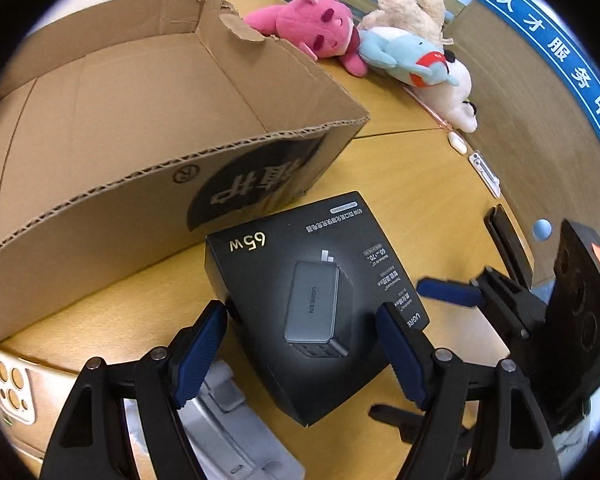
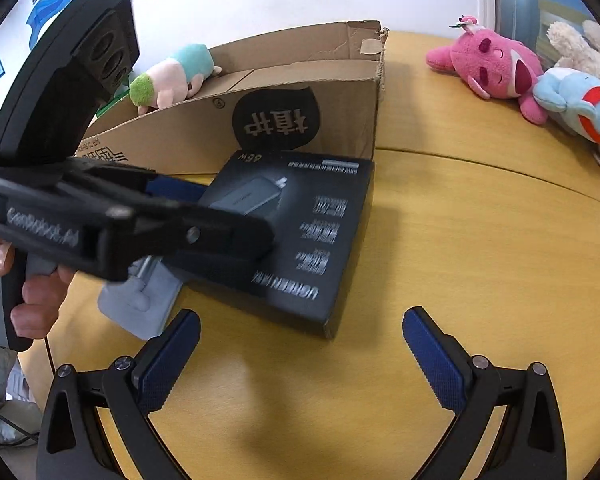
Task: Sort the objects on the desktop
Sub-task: 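Grasp the black charger box with the right gripper, then lift and carry the charger box over the cardboard box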
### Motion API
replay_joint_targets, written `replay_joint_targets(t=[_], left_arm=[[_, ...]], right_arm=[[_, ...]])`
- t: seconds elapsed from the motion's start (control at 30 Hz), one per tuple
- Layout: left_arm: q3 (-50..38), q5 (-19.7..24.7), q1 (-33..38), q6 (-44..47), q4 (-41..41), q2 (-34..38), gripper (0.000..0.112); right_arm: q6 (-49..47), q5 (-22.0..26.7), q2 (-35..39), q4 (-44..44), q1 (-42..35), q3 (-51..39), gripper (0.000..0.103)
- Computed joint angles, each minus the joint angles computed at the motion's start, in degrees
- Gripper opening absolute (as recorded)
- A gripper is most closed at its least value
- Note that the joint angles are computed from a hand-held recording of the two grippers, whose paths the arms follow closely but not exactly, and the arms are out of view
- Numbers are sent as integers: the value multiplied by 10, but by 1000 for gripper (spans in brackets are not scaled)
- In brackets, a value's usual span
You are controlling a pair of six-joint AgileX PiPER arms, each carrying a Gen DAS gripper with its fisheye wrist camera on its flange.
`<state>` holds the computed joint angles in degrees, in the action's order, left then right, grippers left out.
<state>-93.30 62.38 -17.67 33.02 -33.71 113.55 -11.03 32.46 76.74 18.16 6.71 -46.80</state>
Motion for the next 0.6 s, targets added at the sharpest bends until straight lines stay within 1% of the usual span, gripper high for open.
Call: replay_joint_targets(t=[0.1, 0.17, 0.2, 0.27, 0.33, 0.37, 0.43, 0.47, 0.5, 0.53, 0.6], left_arm=[[-3, 3, 4, -10, -2, 5, 76], [1, 2, 6, -8, -9, 7, 77], [8, -1, 8, -4, -14, 5, 77], [18, -6, 9, 7, -25, 3, 73], [25, -19, 8, 4, -24, 0, 73], [30, -24, 8, 4, -24, -4, 72], [43, -42, 6, 3, -15, -19, 71], [49, -46, 7, 6, -17, -28, 71], [54, -46, 10, 10, -24, -37, 71], [63, -51, 10, 14, -27, -50, 71], [83, -67, 7, 19, -24, -83, 71]], right_arm=[[-47, 8, 19, 35, -18, -13, 102], [-93, 11, 36, 74, -24, -19, 96], [-102, 8, 43, 81, -19, -21, 89], [-93, -12, 43, 70, 1, -16, 83], [-33, -26, 43, 9, 26, -17, 82], [-19, -29, 40, 0, 31, -15, 80], [-19, -32, 30, 12, 33, -9, 70], [-1, -36, 21, -5, 41, -5, 70], [38, -42, 6, -44, 58, -2, 70], [77, -39, -3, -83, 73, -5, 70], [127, -25, -18, -130, 94, -18, 70]])
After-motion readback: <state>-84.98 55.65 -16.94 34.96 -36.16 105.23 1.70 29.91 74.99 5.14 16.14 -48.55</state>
